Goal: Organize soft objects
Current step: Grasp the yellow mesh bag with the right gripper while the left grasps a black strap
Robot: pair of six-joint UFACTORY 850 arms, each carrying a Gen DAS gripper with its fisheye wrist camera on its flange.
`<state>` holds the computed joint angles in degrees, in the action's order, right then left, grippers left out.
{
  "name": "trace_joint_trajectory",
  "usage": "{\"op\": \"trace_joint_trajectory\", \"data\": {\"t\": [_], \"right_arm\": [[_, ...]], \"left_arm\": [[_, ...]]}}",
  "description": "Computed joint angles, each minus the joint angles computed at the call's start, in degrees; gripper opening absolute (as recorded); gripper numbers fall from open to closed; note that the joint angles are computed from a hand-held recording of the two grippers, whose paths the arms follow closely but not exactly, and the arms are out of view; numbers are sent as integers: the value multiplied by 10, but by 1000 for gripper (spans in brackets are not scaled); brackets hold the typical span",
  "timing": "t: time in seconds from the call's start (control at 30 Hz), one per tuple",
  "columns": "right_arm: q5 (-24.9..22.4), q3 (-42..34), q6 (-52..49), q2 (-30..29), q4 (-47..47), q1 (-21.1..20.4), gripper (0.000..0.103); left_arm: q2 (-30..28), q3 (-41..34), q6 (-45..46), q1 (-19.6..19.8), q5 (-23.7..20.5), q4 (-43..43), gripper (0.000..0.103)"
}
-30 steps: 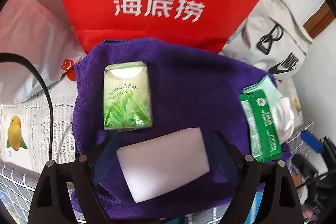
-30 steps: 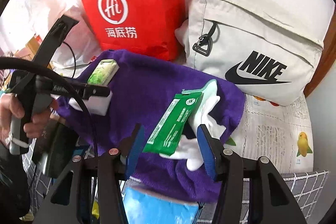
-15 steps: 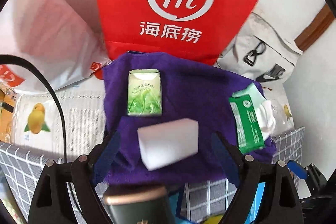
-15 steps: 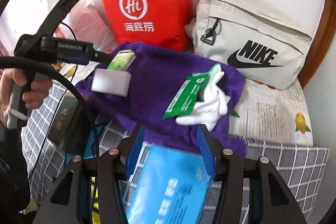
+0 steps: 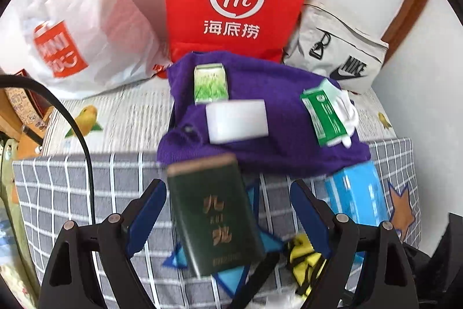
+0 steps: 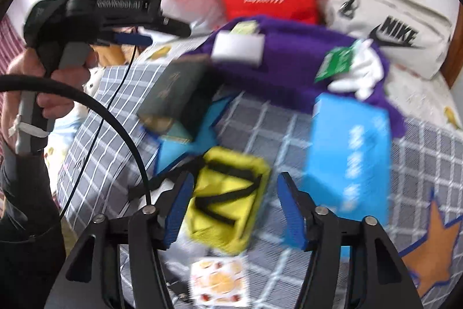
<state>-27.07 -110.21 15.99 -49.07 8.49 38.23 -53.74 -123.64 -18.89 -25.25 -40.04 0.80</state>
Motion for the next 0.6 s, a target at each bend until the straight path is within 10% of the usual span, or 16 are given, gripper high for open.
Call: {"op": "trace_joint_trajectory", "data": {"t": [0.6], "right_arm": [[-226,-298,209,-202,-225,45,70]], "left_arm": [[187,362,58,6,180,-85,87]]}}
